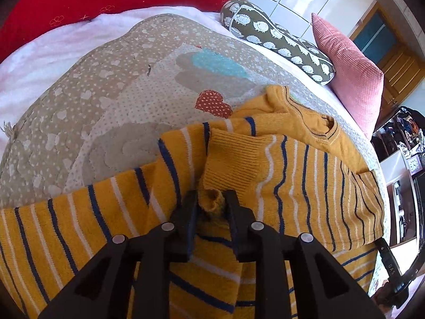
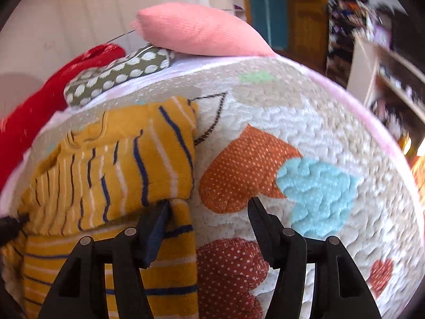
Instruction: Fold small clothes
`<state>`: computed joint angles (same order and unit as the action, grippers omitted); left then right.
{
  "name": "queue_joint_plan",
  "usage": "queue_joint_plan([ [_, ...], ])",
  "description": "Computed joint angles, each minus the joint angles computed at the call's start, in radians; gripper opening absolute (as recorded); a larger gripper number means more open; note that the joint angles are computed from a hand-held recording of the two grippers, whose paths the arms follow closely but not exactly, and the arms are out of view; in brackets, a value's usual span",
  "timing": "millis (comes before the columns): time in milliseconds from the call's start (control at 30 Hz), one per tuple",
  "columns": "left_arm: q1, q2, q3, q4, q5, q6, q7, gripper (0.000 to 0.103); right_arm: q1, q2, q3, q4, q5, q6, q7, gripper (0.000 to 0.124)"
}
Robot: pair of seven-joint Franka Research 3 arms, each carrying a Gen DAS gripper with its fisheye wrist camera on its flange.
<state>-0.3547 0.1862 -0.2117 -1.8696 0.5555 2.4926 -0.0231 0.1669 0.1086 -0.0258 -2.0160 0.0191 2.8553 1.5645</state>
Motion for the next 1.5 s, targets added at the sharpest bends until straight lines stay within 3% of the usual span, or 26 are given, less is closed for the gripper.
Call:
queue_joint_plan([
  [100, -0.008, 0.003, 0.001, 0.008, 0.015, -0.021, -0.019, 0.023, 0.023, 0.044, 0.003, 0.05, -0.106, -0.016, -0.082, 0.063],
  [200, -0.016, 0.011, 0.0, 0.026, 0.028, -0.054, -0.026, 0.023, 0.028, 0.09, -0.022, 0.121, -0.094, -0.026, -0.032, 0.062],
  [267, -0.015, 0.015, -0.001, 0.032, 0.023, -0.057, -0.019, 0.023, -0.029, 0.106, 0.007, 0.164, 0.103, -0.052, -0.02, 0.063],
  [300, -0.011, 0.015, -0.001, 0.03, 0.017, -0.046, -0.013, 0.025, -0.036, 0.109, -0.007, 0.175, 0.146, -0.06, 0.045, 0.063],
  [400, -0.011, 0.027, -0.002, 0.042, 0.013, -0.042, 0.013, 0.032, -0.094, 0.112, 0.011, 0.188, 0.297, -0.112, 0.065, 0.07],
  [500, -0.026, 0.045, 0.001, 0.078, 0.028, -0.091, 0.019, 0.033, -0.006, 0.099, -0.072, 0.157, 0.024, -0.079, 0.179, 0.07],
  [567, -0.029, 0.047, 0.004, 0.08, 0.031, -0.094, 0.012, 0.033, -0.016, 0.075, -0.041, 0.123, 0.015, -0.036, 0.109, 0.07],
  [633, -0.022, 0.04, 0.005, 0.071, 0.018, -0.082, 0.016, 0.033, -0.06, 0.056, 0.026, 0.121, 0.151, -0.067, -0.072, 0.07],
  [667, -0.021, 0.032, 0.005, 0.065, 0.015, -0.082, 0.01, 0.033, -0.06, 0.048, 0.028, 0.121, 0.169, -0.081, -0.102, 0.07],
  [833, -0.023, -0.058, 0.004, 0.011, 0.063, -0.202, -0.07, 0.018, -0.062, -0.042, 0.009, 0.055, 0.201, -0.065, -0.141, 0.071],
  [1000, 0.019, -0.246, -0.029, -0.194, 0.056, -0.114, -0.164, 0.018, -0.065, -0.111, 0.007, -0.001, 0.193, -0.089, -0.18, 0.072],
  [1067, 0.026, -0.346, -0.063, -0.279, 0.08, -0.123, -0.235, 0.019, -0.053, -0.133, 0.016, -0.018, 0.243, -0.106, -0.234, 0.072],
  [1200, 0.022, -0.523, -0.151, -0.396, 0.096, -0.209, -0.34, 0.03, 0.0, -0.162, 0.047, -0.034, 0.35, -0.167, -0.34, 0.072],
  [1300, -0.002, -0.639, -0.216, -0.453, 0.065, -0.321, -0.397, 0.036, 0.059, -0.164, 0.076, -0.017, 0.466, -0.251, -0.434, 0.072],
  [1500, -0.099, -0.801, -0.351, -0.512, -0.046, -0.643, -0.534, 0.044, 0.199, -0.149, 0.155, 0.029, 0.616, -0.418, -0.683, 0.072],
])
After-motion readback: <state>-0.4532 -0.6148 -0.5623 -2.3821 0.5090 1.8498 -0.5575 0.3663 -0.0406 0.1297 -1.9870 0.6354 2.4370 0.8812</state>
